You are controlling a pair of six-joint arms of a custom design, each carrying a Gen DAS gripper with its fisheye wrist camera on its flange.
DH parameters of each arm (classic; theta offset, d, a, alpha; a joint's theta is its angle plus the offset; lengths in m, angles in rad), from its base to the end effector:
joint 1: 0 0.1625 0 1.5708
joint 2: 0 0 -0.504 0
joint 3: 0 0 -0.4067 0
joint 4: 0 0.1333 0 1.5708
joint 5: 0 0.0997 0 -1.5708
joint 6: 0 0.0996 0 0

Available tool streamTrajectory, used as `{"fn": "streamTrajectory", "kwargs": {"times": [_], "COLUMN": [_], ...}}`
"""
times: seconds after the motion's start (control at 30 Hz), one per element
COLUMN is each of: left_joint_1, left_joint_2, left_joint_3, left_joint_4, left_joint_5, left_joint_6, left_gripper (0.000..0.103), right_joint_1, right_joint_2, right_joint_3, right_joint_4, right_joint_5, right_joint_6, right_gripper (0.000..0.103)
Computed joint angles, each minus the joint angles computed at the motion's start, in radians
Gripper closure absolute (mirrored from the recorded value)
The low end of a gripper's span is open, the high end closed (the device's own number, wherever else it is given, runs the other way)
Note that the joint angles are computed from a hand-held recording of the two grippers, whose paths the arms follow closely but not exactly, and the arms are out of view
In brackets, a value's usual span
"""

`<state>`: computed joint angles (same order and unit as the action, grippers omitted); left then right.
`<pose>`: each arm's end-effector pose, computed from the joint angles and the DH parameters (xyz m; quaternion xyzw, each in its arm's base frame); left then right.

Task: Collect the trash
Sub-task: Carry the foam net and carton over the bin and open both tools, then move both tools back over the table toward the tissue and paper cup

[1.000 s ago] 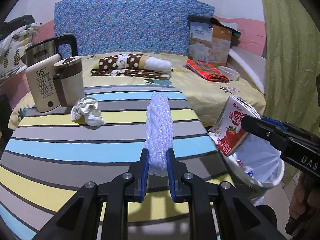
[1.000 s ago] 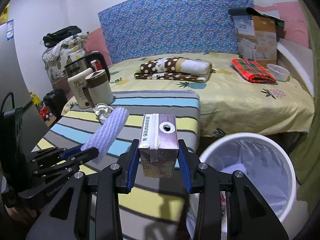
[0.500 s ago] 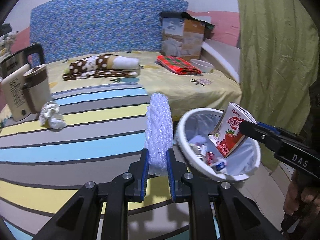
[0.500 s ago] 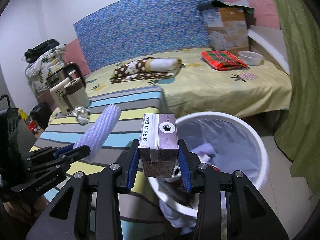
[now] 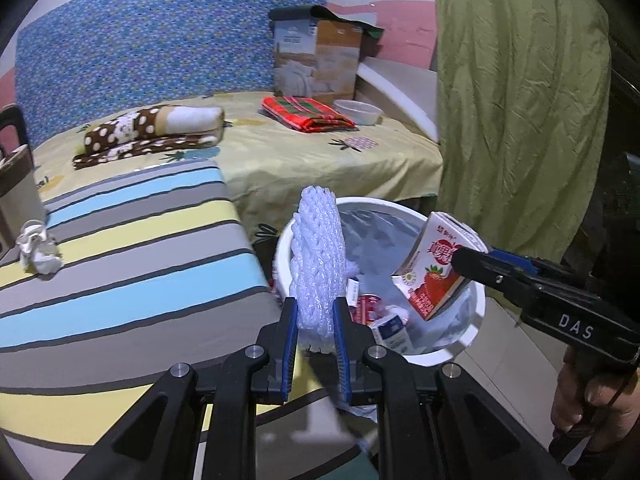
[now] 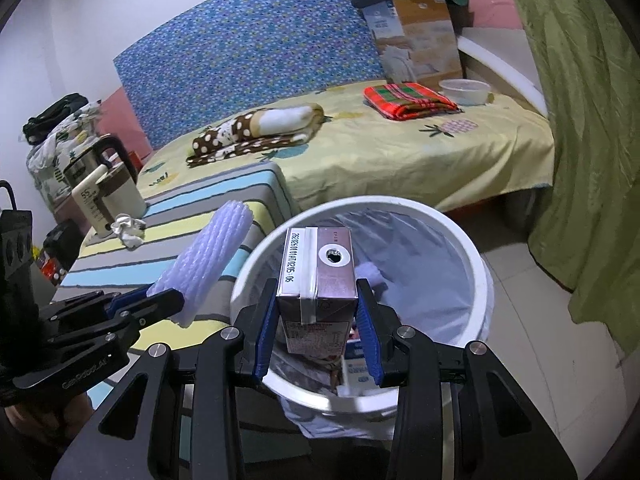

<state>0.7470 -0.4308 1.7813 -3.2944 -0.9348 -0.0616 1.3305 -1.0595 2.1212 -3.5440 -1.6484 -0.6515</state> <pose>-0.3600 -0.5957 -0.0622 0.2933 0.8880 -0.2908 0.2022 -0.0171 -0.5975 0.2649 0.1665 -0.8818 0.3818 0.2211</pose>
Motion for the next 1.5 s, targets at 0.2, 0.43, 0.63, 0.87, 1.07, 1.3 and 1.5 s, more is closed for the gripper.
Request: {"fn": "streamTrajectory", "kwargs": {"times": [0.2,0.43,0.63,0.87,1.07,1.3,1.5], "left_joint_1": [0.013,0.027,0.033,0.029,0.020,0.009,0.000], "left_joint_2": [0.022,0.048,0.063,0.063,0.043,0.004,-0.032], "left_joint_3": [-0.036,-0.084,-0.104,-0.100,-0.068,-0.003,0.060], "left_joint_4": [0.043,0.095,0.105,0.088,0.053,0.004,-0.039], "left_joint_5": [-0.049,-0.108,-0.123,-0.107,-0.082,-0.038,0.007], "left_joint_6": [-0.005,0.010,0.018,0.018,0.009,-0.011,-0.033], "left_gripper": [0.086,0.084,0.081,0.078,0.078,0.078,0.078], "right_joint_1": [-0.017,-0.029,-0.032,-0.032,-0.026,-0.014,0.006], "right_joint_2": [-0.003,-0.006,-0.006,-0.006,-0.012,-0.021,-0.020], "right_joint_3": [-0.005,-0.017,-0.028,-0.025,-0.012,0.013,0.030], "right_joint_4": [0.025,0.066,0.098,0.075,0.053,0.035,0.031], "right_joint_5": [-0.012,-0.031,-0.055,-0.059,-0.047,-0.022,-0.006], "right_joint_6": [0.008,0.025,0.032,0.040,0.042,0.036,0.012], "right_gripper": [0.064,0.064,0.063,0.056,0.055,0.055,0.055]}}
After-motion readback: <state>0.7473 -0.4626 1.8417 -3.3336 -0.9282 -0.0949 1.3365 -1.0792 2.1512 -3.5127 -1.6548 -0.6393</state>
